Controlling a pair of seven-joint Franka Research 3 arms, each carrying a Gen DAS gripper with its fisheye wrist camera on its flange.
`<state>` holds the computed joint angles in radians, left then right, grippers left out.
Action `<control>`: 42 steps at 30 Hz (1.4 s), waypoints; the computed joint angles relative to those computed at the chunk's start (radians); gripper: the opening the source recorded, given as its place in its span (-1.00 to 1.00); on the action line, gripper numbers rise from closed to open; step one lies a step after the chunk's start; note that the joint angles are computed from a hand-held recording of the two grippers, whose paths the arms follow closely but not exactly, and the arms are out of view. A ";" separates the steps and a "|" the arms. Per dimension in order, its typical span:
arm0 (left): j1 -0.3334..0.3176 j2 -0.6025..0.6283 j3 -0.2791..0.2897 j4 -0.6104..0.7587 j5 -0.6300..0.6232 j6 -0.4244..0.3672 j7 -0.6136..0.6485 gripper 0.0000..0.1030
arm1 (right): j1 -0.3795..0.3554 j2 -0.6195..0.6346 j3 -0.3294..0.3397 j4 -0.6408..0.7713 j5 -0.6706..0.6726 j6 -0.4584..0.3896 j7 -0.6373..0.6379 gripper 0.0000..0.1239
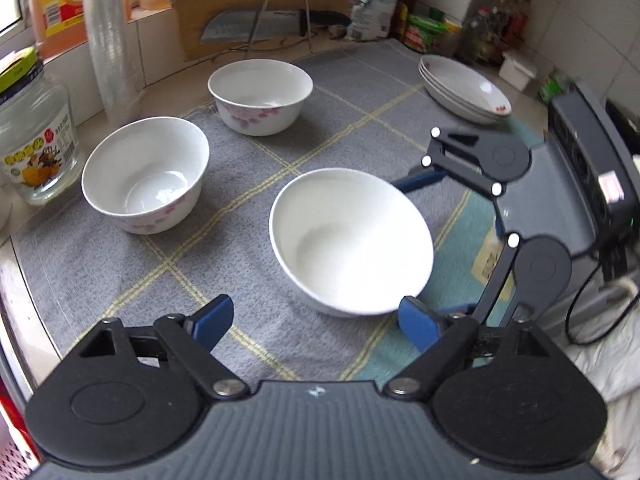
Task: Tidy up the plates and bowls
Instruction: 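Close both grippers on the rim of a white bowl and lift it, then carry the white bowl with both grippers toward the plate stack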
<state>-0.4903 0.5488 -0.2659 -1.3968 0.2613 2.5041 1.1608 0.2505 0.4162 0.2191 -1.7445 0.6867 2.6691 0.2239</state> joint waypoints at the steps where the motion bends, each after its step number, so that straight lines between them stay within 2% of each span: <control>1: 0.001 0.011 -0.004 0.021 0.006 -0.033 0.034 0.73 | -0.003 0.005 -0.002 0.011 -0.011 -0.018 -0.008 0.66; 3: -0.003 0.030 -0.005 0.050 0.023 -0.070 0.098 0.73 | -0.014 0.014 -0.002 0.038 -0.028 -0.069 -0.040 0.66; 8: -0.006 0.079 -0.014 0.112 0.031 -0.098 0.268 0.73 | -0.010 0.056 -0.030 0.131 -0.111 -0.191 -0.065 0.66; 17: -0.028 0.168 -0.007 0.223 0.034 -0.134 0.515 0.73 | -0.001 0.110 -0.039 0.225 -0.176 -0.277 -0.085 0.65; 19: -0.031 0.183 -0.008 0.247 0.030 -0.145 0.570 0.73 | -0.004 0.125 -0.037 0.256 -0.180 -0.315 -0.090 0.58; 25: -0.033 0.200 -0.007 0.276 0.019 -0.128 0.701 0.72 | -0.006 0.152 -0.038 0.311 -0.185 -0.351 -0.100 0.51; 27: -0.028 0.207 -0.016 0.291 0.001 -0.127 0.740 0.67 | -0.005 0.161 -0.039 0.327 -0.187 -0.363 -0.099 0.50; 39: -0.048 0.214 -0.001 0.313 -0.031 -0.118 0.761 0.64 | -0.012 0.128 -0.035 0.290 -0.168 -0.347 -0.137 0.48; 42: -0.066 0.244 0.003 0.374 -0.024 -0.139 0.766 0.64 | -0.019 0.107 -0.040 0.271 -0.161 -0.340 -0.149 0.48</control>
<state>-0.5562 0.7923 -0.2627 -1.0227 0.2368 2.3653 1.9264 0.2315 0.5236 0.1796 -1.4732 0.5260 2.3289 0.0745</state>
